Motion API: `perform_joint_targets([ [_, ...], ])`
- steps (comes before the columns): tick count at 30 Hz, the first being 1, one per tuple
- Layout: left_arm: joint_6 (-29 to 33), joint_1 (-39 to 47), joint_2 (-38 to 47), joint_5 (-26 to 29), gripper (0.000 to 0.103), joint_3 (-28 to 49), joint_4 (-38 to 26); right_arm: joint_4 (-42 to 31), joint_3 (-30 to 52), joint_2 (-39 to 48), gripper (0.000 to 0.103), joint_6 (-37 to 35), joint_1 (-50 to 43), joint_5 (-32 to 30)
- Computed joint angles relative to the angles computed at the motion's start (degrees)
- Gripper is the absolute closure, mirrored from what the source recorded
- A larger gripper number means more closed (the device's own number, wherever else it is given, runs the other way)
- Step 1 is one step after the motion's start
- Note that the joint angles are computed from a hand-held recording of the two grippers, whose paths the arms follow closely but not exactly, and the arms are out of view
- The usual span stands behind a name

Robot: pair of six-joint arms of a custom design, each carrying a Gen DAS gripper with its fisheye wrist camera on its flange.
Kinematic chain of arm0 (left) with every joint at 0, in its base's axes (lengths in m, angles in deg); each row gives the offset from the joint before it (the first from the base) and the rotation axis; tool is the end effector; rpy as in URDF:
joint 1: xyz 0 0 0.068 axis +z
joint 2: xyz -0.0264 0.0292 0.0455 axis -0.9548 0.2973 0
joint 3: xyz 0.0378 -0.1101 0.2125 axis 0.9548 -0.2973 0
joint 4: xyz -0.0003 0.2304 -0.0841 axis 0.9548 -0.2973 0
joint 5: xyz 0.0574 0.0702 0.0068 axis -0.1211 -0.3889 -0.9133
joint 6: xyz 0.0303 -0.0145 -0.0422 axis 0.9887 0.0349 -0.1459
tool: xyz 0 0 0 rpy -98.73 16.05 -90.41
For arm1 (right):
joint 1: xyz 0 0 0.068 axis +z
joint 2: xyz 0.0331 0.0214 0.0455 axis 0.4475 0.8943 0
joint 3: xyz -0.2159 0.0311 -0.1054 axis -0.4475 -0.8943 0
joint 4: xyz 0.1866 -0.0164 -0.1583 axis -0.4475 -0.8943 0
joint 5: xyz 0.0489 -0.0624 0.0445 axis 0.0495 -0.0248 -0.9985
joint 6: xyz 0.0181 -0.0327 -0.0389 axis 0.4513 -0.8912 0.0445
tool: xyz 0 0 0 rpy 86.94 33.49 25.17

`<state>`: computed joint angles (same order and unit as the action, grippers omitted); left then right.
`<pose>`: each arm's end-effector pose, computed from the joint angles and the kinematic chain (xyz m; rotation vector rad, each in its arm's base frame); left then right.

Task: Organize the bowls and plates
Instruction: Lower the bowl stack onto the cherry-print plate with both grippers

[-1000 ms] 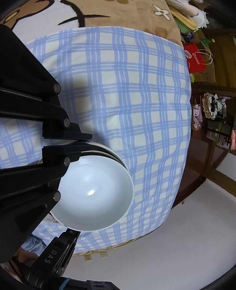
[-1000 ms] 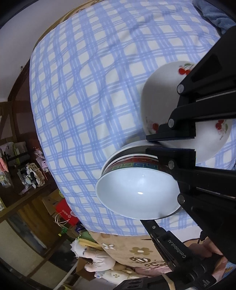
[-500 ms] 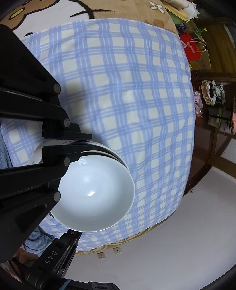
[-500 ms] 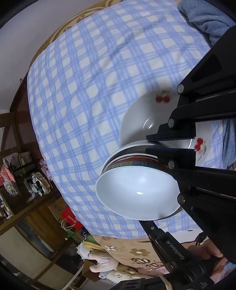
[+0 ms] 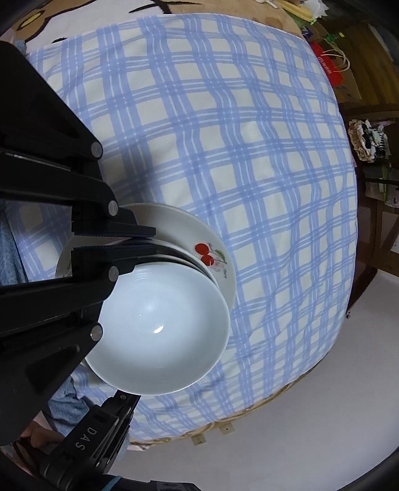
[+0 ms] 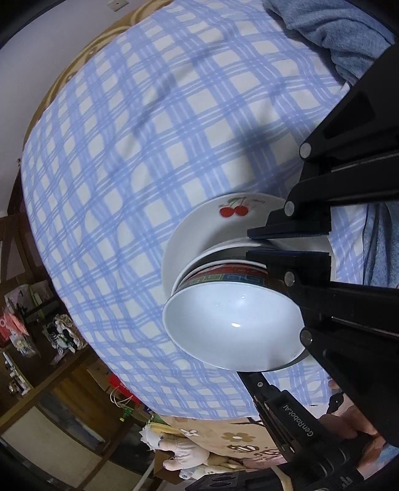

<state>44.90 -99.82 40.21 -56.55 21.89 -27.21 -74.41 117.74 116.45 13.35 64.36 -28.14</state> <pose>0.2686 -0.1463 0.0855 0.5667 2.7725 -0.4422 0.1872 0.1387 0.0888 0.7640 2.6966 0.2711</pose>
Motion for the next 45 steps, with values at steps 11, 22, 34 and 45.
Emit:
perform_joint_targets([
  [11,0.1,-1.6,-0.5,-2.7,0.1,-2.5,5.2,5.0,-2.9,0.5,0.095,1.1,0.7,1.0],
  [22,0.2,-1.3,-0.8,-2.3,0.1,-3.1,5.7,5.7,-2.9,0.7,0.095,1.1,0.9,1.5],
  [34,1.0,-1.8,-1.2,-3.8,0.099,-3.6,6.4,6.1,-3.4,0.4,0.095,1.0,0.8,1.6],
  [45,2.1,-2.1,-1.4,-5.0,0.094,-3.6,6.2,5.5,-3.1,0.8,0.094,0.5,1.3,3.0],
])
